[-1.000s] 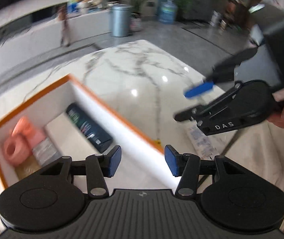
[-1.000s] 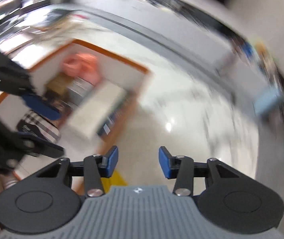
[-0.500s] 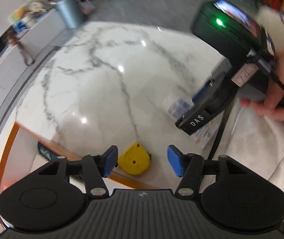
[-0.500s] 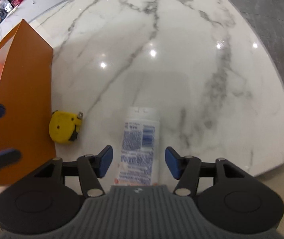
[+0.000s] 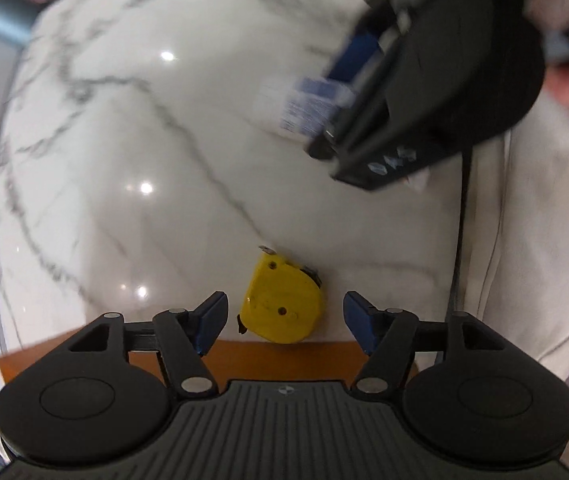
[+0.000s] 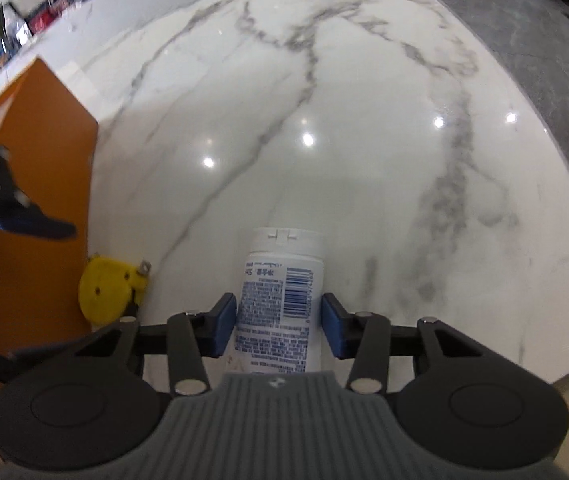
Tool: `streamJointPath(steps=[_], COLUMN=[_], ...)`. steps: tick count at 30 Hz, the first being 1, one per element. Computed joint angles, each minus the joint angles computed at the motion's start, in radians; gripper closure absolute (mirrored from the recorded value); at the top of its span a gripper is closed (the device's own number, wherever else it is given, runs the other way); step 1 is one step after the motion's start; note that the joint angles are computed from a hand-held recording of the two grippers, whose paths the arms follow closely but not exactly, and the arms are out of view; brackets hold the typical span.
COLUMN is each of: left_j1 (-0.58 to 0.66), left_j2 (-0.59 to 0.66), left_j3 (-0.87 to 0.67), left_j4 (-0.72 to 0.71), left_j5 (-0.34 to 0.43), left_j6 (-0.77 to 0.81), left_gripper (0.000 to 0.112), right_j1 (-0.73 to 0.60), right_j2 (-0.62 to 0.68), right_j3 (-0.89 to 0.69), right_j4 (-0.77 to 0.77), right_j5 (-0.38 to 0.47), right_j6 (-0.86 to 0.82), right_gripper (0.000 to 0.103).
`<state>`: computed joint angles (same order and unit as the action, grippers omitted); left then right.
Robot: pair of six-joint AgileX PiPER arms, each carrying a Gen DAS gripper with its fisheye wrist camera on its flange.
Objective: Organize rigid objects
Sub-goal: 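Grasp the yellow tape measure with the left tool while the right tool grasps the white deodorant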
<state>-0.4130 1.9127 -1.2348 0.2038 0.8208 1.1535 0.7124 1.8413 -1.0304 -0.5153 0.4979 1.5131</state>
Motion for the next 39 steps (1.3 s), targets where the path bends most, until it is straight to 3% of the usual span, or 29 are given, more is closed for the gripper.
streamJointPath(steps=[11, 25, 29, 34, 39], left_j1=[-0.043, 0.013, 0.041, 0.083, 0.104], left_j2=[0.134, 0.149, 0.163, 0.207, 0.186], left_j3=[-0.072, -0.119, -0.165, -0.280, -0.248], left_j4=[0.162, 0.114, 0.051, -0.084, -0.125], left_j5=[0.032, 0.091, 0.138, 0.190, 0.123], left_j6=[-0.064, -0.047, -0.114, -0.307, -0.282], left_gripper=[0.038, 0.050, 0.051, 0.051, 0.049], right_j1=[-0.025, -0.047, -0.038, -0.028, -0.013], right_j2=[-0.026, -0.045, -0.043, -0.055, -0.049], right_j3=[0.064, 0.098, 0.098, 0.119, 0.108], right_j4=[-0.097, -0.106, -0.128, -0.188, -0.194], right_j5=[-0.118, -0.171, -0.160, -0.140, -0.093], right_j6=[0.076, 0.081, 0.115, 0.221, 0.241], right_gripper=[0.055, 0.055, 0.055, 0.055, 0.055])
